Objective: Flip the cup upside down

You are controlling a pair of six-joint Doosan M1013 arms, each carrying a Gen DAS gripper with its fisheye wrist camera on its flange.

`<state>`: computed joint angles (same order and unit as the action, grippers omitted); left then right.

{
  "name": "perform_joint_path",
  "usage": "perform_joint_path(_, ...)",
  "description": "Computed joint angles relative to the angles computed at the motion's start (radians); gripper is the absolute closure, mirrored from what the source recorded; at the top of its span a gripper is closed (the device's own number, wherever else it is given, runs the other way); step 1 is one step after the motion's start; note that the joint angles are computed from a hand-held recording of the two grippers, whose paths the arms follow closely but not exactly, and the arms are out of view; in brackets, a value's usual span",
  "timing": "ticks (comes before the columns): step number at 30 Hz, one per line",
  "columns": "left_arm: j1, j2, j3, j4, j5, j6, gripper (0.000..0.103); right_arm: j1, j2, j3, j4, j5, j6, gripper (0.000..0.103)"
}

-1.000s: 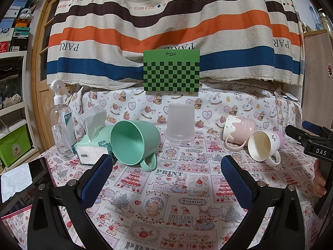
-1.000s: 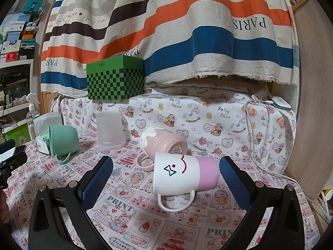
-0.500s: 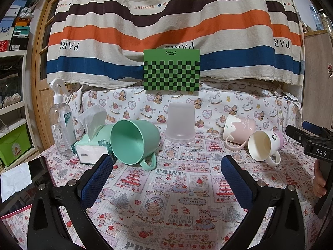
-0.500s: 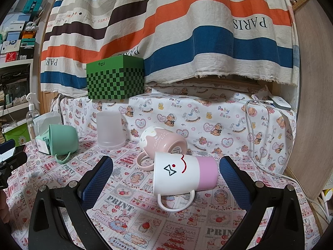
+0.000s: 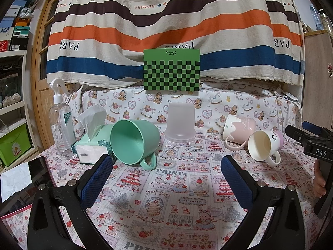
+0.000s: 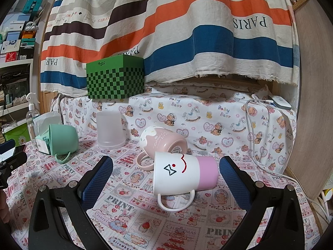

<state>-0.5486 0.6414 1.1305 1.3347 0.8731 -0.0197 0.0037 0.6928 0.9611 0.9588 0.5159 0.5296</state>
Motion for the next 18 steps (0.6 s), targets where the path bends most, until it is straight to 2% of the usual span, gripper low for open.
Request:
perform_joint_path(11, 0.001, -0.009, 0.019, 0.001, -0.002, -0.011, 0.000, -0.001, 0.008, -0.016, -0.054, 0.030, 0.064, 0.000)
perform_joint_path(14, 0.003, -0.001, 0.016, 0.013, -0.001, -0.019, 0.000, -0.003, 0.017, -0.040, -0.106, 0.068, 0.136, 0.000)
perform_joint_path(18, 0.002, -0.001, 0.016, 0.013, 0.001, -0.020, 0.000, -0.017, 0.023, -0.072, -0.105, 0.069, 0.250, 0.000)
